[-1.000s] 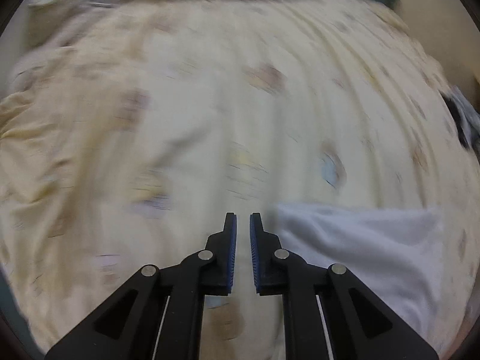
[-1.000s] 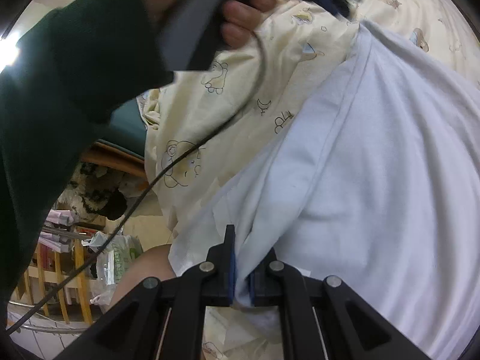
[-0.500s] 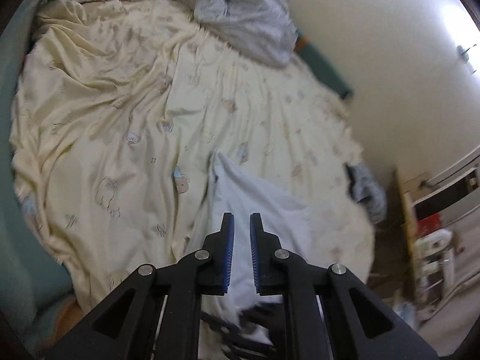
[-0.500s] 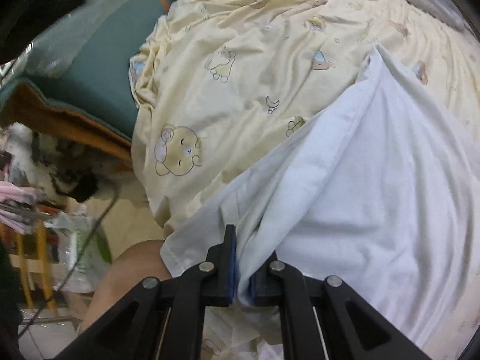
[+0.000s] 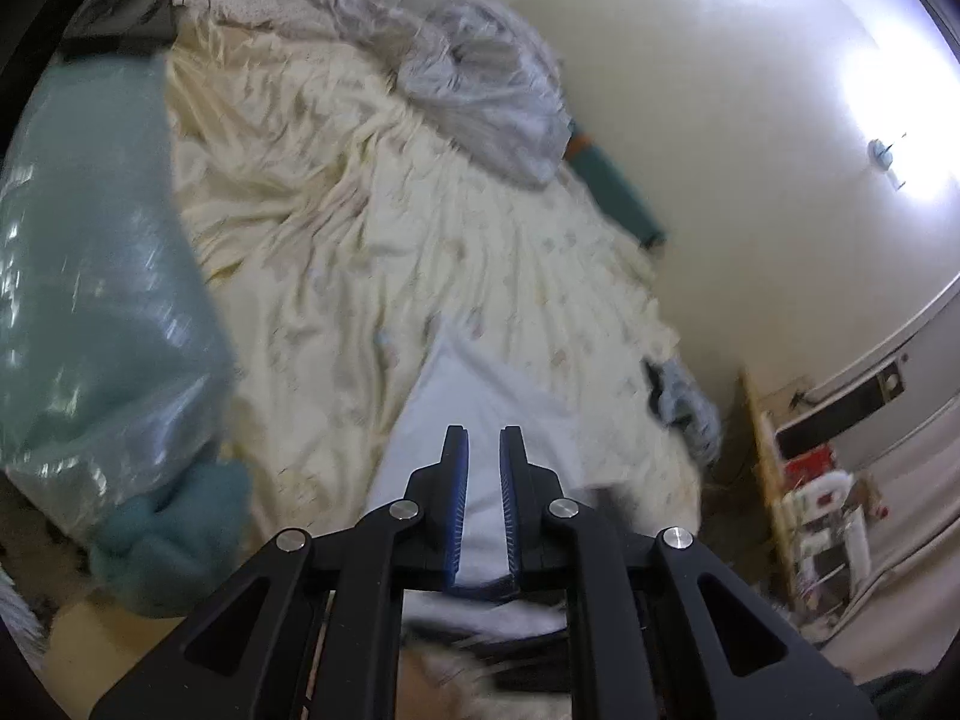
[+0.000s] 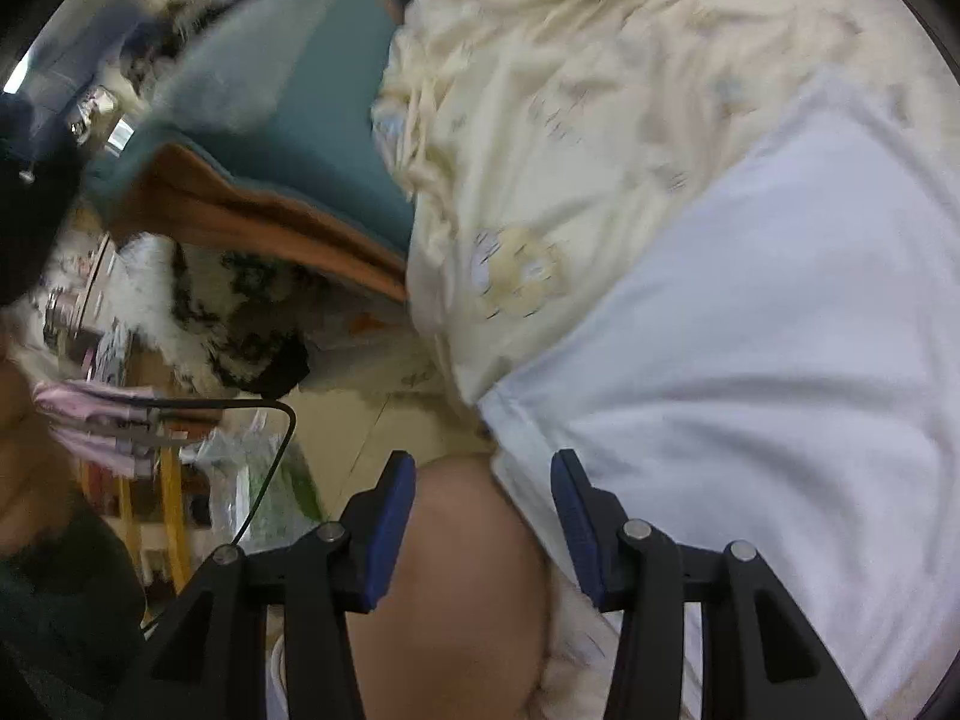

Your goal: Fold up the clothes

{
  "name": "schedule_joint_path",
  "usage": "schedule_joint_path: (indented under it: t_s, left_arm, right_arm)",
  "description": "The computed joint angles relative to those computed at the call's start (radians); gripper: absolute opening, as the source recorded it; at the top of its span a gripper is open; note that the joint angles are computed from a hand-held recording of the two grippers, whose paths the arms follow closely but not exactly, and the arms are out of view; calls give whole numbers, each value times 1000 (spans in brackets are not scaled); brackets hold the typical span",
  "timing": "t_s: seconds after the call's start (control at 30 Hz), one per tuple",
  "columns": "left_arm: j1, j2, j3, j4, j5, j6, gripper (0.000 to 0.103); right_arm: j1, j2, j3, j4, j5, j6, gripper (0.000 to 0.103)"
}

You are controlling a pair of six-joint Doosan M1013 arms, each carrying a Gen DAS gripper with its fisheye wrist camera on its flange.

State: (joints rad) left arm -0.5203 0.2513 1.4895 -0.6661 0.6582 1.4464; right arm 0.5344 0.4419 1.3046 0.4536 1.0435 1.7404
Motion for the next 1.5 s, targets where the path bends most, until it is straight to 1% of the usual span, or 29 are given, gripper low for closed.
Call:
schedule_joint_path:
  t_s: [0.1,0.17,0.2,0.27,0.33,0.37,0.43,0.47,0.5,0.53,0.57,0.6,0.63,0.67,0.73,0.8,0.83,0.9,0.93,1.0,1.03,1.13,1.17,1.2,1.23,1.27,1.3,1.4,1.5]
  left_arm:
    - [0,15,10,-9,58,12,12]
    - [-8,25,14,4,87,7,12]
    - [-17,27,19,34,87,-11,12]
    - [-31,33,22,76,103,-20,12]
    - [-44,41,21,109,127,-19,18]
    - [-51,45,21,125,139,-18,22]
    - [-64,56,13,150,171,-5,25]
    - [-70,63,8,161,188,3,29]
    - [-77,69,4,172,202,10,35]
    - [-82,73,6,188,204,-1,37]
    - [-84,73,14,201,191,-30,49]
    - [-82,72,25,203,172,-57,63]
    - [-76,71,38,190,153,-76,68]
    - [-67,72,51,157,136,-80,74]
    - [-52,84,61,98,129,-72,75]
    - [-42,94,65,47,125,-33,75]
    - [-42,97,69,30,112,-9,75]
    - [-42,109,64,7,110,32,75]
    - [-44,115,59,16,114,35,75]
    - [-49,122,52,49,114,-1,73]
    - [-48,124,52,33,117,4,73]
    - [-46,132,44,35,145,-29,56]
    - [-46,133,43,44,154,-44,44]
    - [-47,131,43,57,159,-60,36]
    - [-48,129,44,71,164,-77,31]
    - [-48,126,46,73,166,-86,14]
    - [-46,122,49,70,166,-93,5]
    - [-41,109,59,56,166,-102,5]
    - [-44,100,55,90,182,-120,5]
  right_arm:
    - [-4,-59,59,-158,-45,86,49]
    - [-21,-76,103,-143,-82,89,49]
    - [-24,-73,113,-124,-89,85,49]
    - [-2,-64,111,-170,-97,83,48]
    - [45,-64,107,-303,-99,70,48]
    - [60,-73,119,-345,-118,71,48]
    - [56,-120,183,-371,-182,121,48]
    - [51,-152,222,-416,-213,196,48]
    - [45,-183,260,-462,-238,275,48]
    - [33,-219,302,-500,-260,363,48]
    - [14,-261,357,-529,-289,468,48]
    - [-9,-303,409,-535,-317,554,48]
    - [-35,-341,461,-489,-350,589,48]
    - [-57,-370,505,-423,-386,587,48]
    - [-104,-425,591,-272,-449,558,48]
    - [-158,-478,673,-92,-499,493,48]
    - [-180,-498,708,0,-519,451,48]
    - [-194,-510,754,164,-557,351,49]
    - [-201,-508,770,264,-562,277,49]
    - [-209,-499,794,431,-567,153,49]
    - [-211,-493,804,506,-568,96,49]
    - [-216,-474,832,732,-557,-76,49]
    - [-217,-468,840,789,-549,-121,49]
    - [-217,-466,844,811,-539,-141,49]
    - [-217,-466,848,825,-531,-155,49]
    - [-215,-469,852,826,-532,-158,49]
    - [-212,-470,855,833,-538,-162,49]
    - [-206,-476,866,868,-553,-186,49]
    - [-203,-478,870,882,-558,-201,49]
